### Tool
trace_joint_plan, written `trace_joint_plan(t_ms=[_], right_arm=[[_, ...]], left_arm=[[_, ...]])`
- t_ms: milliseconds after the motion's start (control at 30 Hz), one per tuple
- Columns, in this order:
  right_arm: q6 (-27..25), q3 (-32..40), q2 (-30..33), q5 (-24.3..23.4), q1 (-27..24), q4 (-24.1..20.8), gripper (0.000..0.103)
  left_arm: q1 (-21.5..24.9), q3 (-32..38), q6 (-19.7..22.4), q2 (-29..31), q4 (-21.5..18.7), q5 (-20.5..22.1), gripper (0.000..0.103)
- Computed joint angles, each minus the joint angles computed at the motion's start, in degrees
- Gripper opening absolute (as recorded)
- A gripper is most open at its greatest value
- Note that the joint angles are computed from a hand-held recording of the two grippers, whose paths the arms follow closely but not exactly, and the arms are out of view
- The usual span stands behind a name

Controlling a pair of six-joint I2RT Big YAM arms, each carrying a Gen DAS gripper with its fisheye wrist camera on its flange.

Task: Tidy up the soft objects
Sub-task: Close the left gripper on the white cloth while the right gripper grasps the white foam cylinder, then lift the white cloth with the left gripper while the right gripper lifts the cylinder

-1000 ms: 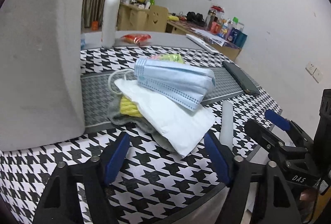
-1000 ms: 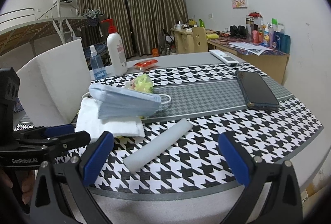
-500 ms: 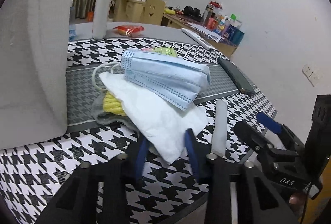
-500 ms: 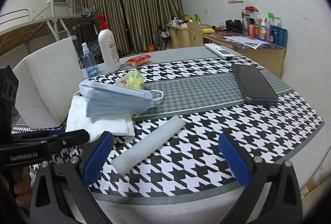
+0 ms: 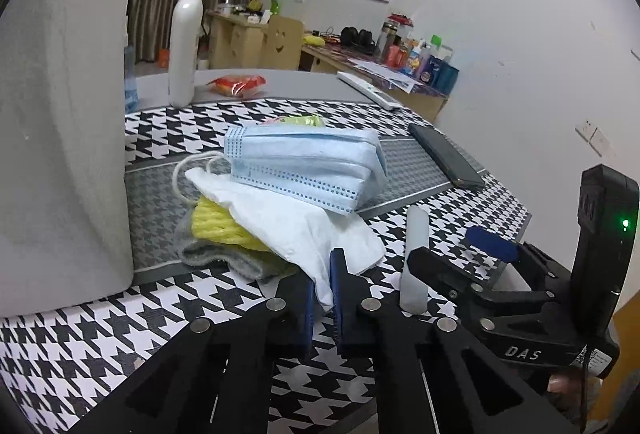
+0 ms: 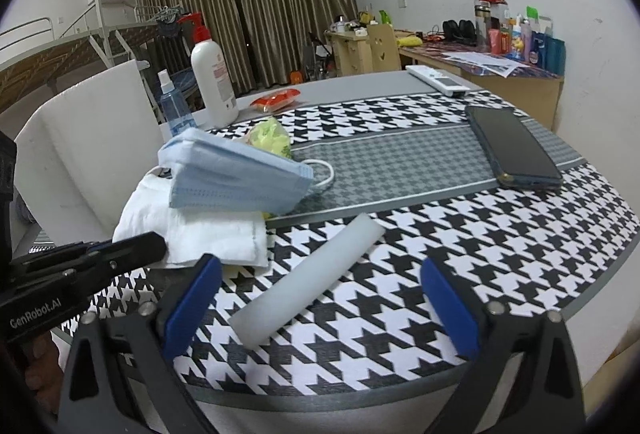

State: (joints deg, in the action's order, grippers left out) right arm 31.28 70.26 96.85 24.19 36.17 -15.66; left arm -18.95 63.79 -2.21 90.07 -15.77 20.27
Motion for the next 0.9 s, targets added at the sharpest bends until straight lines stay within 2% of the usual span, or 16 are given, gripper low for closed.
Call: trace_joint_plan(t_ms=[100, 300, 467, 633, 733, 800, 833, 900], right_arm=[[1.3, 1.5, 1.2, -1.0, -0.2, -2.7, 0.083], [1.6, 3.6, 2.3, 1.7, 0.5, -6.9, 0.069], [1.8, 6.9, 4.0, 4.2, 1.5, -12.2, 0.059], [1.6, 9.7, 5.4, 4.5, 2.1, -15.8, 0.044], [2.3, 10.0, 5.3, 4.1, 1.9, -16.5, 0.035], [3.2, 8.8, 4.3, 2.5, 1.4, -15.4, 0.027], [3.6, 8.2, 3.7, 1.6, 1.1, -14.7, 0.025], [3.4, 6.4, 2.4, -2.5, 0.3, -12.2, 0.012]], left_arm=[[0.1, 0.1, 0.1, 0.0, 0.0, 0.2, 0.007], [0.1, -0.6, 0.3, -0.7, 1.4, 0.2, 0.006], [0.2, -1.9, 0.3, -1.7, 3.4, -0.5, 0.006], [0.8, -3.4, 0.8, -3.0, 5.4, -0.9, 0.006], [1.2, -3.3, 1.4, -3.2, 5.3, -0.2, 0.006], [1.5, -3.5, 1.8, -3.5, 5.6, 0.0, 0.006], [1.7, -3.6, 2.2, -3.8, 5.9, 0.0, 0.006], [1.9, -3.8, 2.9, -4.1, 6.0, 0.2, 0.006]])
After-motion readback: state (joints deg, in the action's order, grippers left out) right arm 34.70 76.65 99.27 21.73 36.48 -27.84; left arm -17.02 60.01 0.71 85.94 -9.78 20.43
